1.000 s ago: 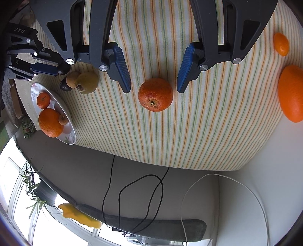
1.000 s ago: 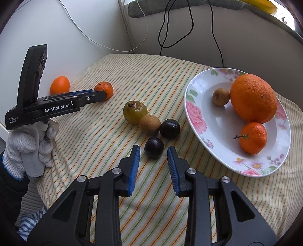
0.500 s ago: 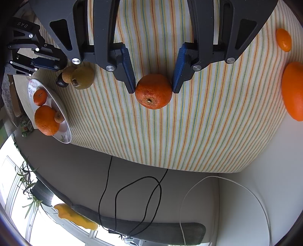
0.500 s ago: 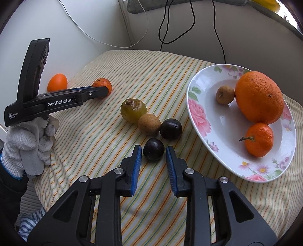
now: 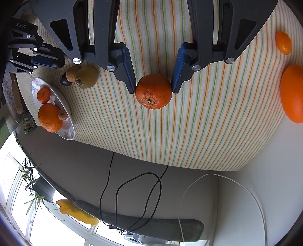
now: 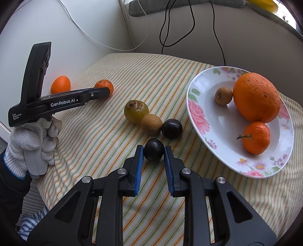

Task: Organize fruits
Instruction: 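Close the left tool on the tangerine while the right tool closes on a dark plum, then carry tangerine and plum to the plate and open both tools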

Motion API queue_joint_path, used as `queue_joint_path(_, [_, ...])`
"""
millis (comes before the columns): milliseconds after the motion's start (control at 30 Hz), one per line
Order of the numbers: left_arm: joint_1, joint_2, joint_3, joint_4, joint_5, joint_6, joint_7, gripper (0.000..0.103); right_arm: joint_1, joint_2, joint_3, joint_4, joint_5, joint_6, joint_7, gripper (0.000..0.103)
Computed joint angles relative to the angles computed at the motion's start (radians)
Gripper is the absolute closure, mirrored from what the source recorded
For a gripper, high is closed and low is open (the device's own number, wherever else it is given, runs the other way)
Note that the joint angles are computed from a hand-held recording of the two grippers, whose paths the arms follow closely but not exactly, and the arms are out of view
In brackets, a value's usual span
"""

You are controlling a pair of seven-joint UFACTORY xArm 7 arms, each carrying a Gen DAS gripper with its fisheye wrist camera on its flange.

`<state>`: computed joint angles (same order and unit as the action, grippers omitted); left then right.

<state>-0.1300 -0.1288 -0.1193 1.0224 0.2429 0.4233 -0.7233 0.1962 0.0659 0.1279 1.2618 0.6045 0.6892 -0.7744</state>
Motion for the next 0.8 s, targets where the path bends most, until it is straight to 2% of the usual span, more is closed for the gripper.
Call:
queue_joint_path(333, [-0.019, -0.009, -0.020, 0.039, -0.005, -0.014, 0.014, 0.066, -0.022, -0.071, -0.032, -0.041, 0.122, 0.015, -0.094, 0.080])
queue_joint_path(800, [-0.124, 0.122, -0.037, 0.194, -0.027, -0.033, 0.056, 0.066, -0.068, -0.088, -0.087, -0.036, 0.174, 0.014, -0.118, 0.080])
